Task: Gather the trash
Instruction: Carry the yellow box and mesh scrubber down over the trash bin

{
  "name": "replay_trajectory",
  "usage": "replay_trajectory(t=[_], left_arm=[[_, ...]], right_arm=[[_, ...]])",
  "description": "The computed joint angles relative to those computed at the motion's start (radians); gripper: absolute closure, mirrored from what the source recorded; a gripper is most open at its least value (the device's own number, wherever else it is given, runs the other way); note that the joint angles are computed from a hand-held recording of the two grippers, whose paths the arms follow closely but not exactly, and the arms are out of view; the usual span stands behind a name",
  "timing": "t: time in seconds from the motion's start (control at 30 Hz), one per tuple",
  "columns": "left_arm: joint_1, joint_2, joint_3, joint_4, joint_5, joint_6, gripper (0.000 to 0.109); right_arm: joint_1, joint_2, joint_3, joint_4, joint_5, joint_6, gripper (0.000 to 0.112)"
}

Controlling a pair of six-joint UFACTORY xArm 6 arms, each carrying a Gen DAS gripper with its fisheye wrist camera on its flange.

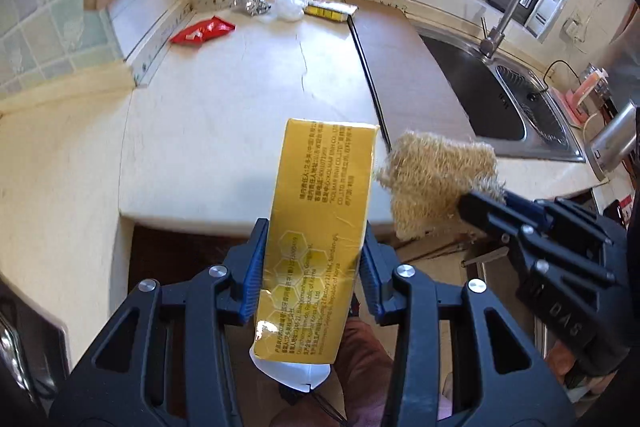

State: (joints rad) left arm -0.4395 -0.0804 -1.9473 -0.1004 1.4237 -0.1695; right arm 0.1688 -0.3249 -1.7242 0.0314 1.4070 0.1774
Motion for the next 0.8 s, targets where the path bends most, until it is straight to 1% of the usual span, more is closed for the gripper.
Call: replay_trajectory(t=[0.1, 0.2, 0.23, 0.27, 0.37, 0.47, 0.6, 0.7, 0.8], left_arm=[[-0.003, -0.152, 0.218, -0.026, -0.045, -0.001, 0.07], [-0.007, -0.267, 0.385, -0.044, -0.047, -0.016, 0.07], [-0.009, -0.295, 0.43, -0.052, -0.04, -0.024, 0.07], [-0.013, -0.302, 0.444, -0.045, -0.009, -0.016, 0.07], [-0.029, -0.378, 0.583, -0.063, -0.024, -0.035, 0.07], [-0.046, -0.44, 0.719, -0.065, -0.05, -0.057, 0.07], [-0.06, -0.514, 0.913, -0.078, -0.118, -0.083, 0.07], [-0.058, -0.542, 1.048, -0.089, -0.18, -0.093, 0.07], [-0.056, -0.547, 1.166, -0.096, -0.256, -0.107, 0.07]], right_arm=[[0.079, -0.124, 0.141, -0.038, 0.02, 0.074, 0.094], [0.138, -0.222, 0.256, -0.043, 0.065, 0.14, 0.094], [0.163, -0.253, 0.292, -0.048, 0.084, 0.164, 0.094], [0.186, -0.28, 0.326, -0.053, 0.099, 0.184, 0.094], [0.24, -0.353, 0.423, -0.065, 0.131, 0.229, 0.094], [0.259, -0.42, 0.531, -0.055, 0.143, 0.254, 0.094], [0.278, -0.52, 0.716, -0.042, 0.126, 0.283, 0.094], [0.275, -0.574, 0.854, -0.021, 0.089, 0.285, 0.094], [0.274, -0.626, 0.997, -0.006, 0.033, 0.283, 0.094]])
